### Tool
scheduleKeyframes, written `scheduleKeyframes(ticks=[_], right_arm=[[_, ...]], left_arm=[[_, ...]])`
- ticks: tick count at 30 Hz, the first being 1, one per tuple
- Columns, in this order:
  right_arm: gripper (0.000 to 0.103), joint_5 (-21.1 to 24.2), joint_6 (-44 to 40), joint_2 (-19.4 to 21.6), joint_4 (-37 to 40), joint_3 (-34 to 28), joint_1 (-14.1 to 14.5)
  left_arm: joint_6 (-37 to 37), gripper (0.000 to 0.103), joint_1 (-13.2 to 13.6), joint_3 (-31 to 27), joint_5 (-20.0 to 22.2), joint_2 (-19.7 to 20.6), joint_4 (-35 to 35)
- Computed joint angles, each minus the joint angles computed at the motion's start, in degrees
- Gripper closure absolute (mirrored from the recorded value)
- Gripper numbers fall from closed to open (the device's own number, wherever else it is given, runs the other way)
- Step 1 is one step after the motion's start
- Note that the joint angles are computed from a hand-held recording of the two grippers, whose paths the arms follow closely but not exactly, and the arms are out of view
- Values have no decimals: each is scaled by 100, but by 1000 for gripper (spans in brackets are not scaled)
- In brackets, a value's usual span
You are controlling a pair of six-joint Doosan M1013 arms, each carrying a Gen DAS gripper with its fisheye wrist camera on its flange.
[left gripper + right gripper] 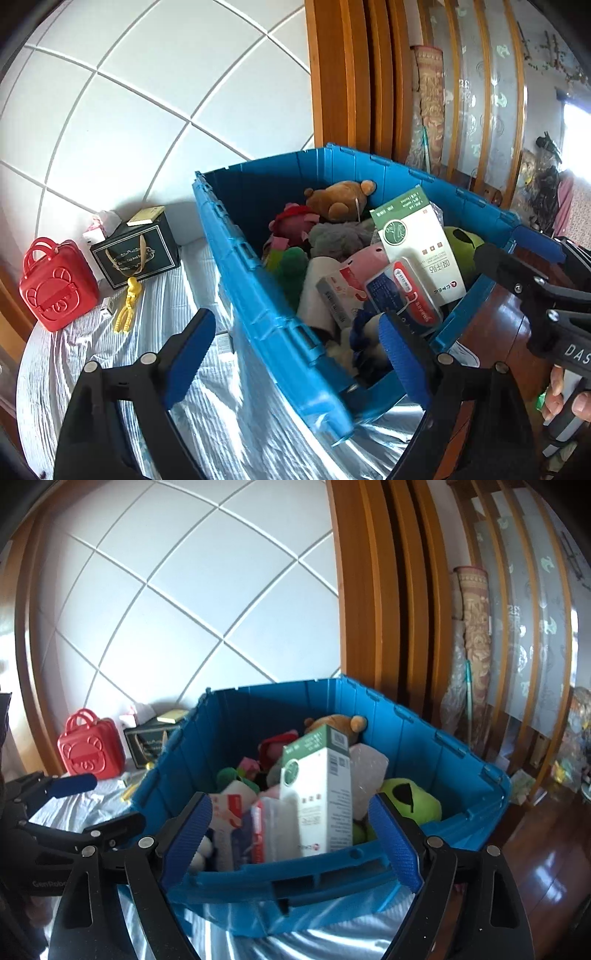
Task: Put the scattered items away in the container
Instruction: 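Withdraw both open tools from the crate back over the bed, then grasp the yellow duck clip with the left tool while the right tool grasps the white medicine box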
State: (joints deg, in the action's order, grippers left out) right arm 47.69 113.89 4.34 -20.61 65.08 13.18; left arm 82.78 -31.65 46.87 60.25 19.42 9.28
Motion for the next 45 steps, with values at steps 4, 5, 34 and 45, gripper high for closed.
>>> scheduleKeyframes(ticks=[4, 5, 34, 45], right_arm=[[15, -14, 375, 56, -578, -133, 480], [15, -2, 489, 94, -747, -188, 608], [63, 2127, 2012, 3337, -344, -2922, 1382], [62, 3324, 1603, 4485, -259, -4341, 1013]], left_arm=[[244, 11, 355, 426, -363, -281, -371], [338, 11, 468, 523, -436, -337, -470], [2143, 11, 2786, 53, 291, 1111, -2008], [1656, 11, 2838, -2642, 1388, 3032, -1517]])
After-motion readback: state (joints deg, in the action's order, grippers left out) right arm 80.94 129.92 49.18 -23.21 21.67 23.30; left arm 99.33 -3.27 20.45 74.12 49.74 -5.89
